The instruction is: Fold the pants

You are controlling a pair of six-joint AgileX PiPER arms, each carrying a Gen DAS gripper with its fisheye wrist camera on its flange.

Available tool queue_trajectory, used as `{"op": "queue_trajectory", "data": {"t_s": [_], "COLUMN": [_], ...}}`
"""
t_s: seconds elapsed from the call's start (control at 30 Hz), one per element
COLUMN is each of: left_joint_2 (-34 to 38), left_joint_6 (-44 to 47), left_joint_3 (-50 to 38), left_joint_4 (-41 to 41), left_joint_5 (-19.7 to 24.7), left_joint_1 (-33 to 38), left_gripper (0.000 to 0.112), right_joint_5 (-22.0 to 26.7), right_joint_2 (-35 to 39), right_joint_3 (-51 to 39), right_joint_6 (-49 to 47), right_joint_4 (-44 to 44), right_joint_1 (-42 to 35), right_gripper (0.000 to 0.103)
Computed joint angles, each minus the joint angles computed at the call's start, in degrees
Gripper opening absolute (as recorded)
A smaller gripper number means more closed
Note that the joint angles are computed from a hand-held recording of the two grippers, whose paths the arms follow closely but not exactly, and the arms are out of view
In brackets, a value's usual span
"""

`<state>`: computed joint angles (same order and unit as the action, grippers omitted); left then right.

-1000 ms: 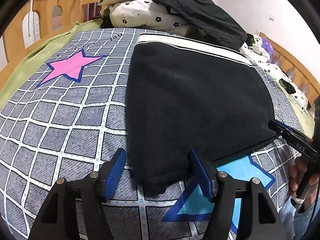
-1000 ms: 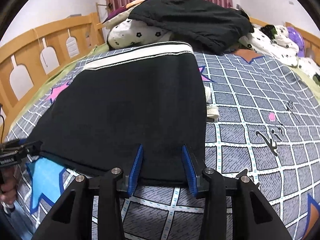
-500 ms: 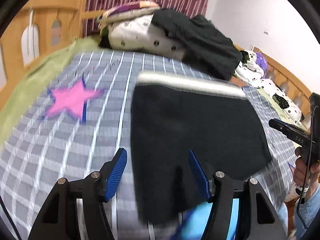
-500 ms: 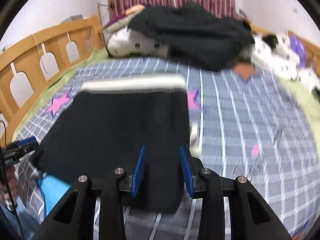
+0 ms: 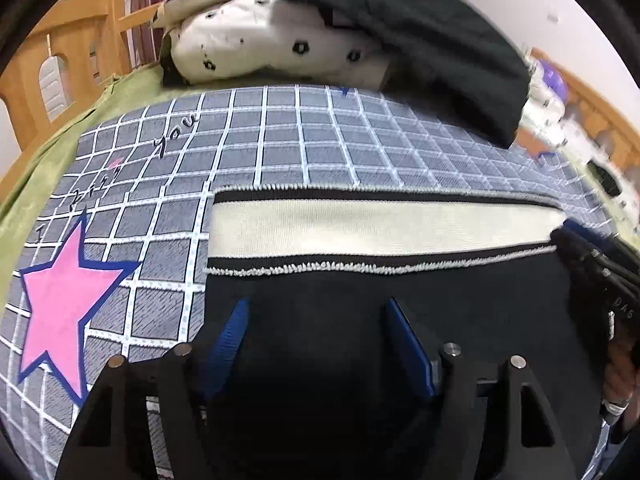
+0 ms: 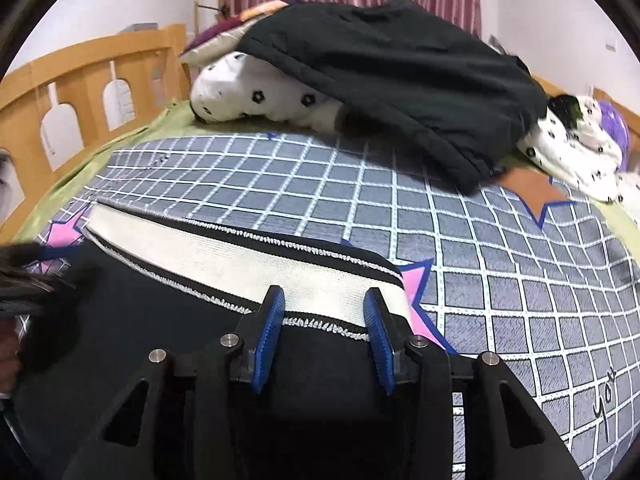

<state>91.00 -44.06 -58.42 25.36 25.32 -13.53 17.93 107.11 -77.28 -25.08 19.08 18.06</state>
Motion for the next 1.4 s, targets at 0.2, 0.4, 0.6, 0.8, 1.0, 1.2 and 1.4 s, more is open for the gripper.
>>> {"op": "queue_trajectory", "data": {"t_s": [0.2,0.4,0.6,0.8,1.0,1.2,1.4], "left_joint_2": [-8.8,-6.2,-1.8,-9.1,-5.1,3.9,7.7], "left_joint_6": [25.6,59.9,73.9,71.0,71.6,64.8,43.4], "left_joint_3": [7.5,10.3,7.5,10.4,2.1,-9.0,-7.5], "left_joint_4": [-25.7,-60.1,-72.8,-70.6,-72.1,-64.0,-39.1], "left_joint_5": [-0.4,-1.4,2.4,-2.3,1.1,3.0,-3.2], "left_joint_1": [8.6,17.4,19.3,16.6,19.6,21.1,16.6], "left_gripper": [0.079,0.082,0.065,0.019,0.017,0.017,0.062], "right_joint_5": [6.4,17.8,32.6,40.8,40.2,39.5,31.3], "right_joint_2": [-4.5,-3.5,9.1,11.8,8.0,17.0,21.4], "right_joint_3": [2.1,4.3,-10.4,-15.3,-16.2,-30.2,-32.4], "right_joint_6": [-9.9,-24.1,-19.9,-20.5,-24.3,-16.2,-14.1], "right_joint_4": [8.3,26.9,30.1,32.4,37.9,36.2,26.7], "right_joint_1": [-4.4,-14.9,-16.0,-17.5,-16.8,-14.6,-11.3], "right_gripper": [0.058,0.064,0.066,0.042,0.024,0.025,0.042]}}
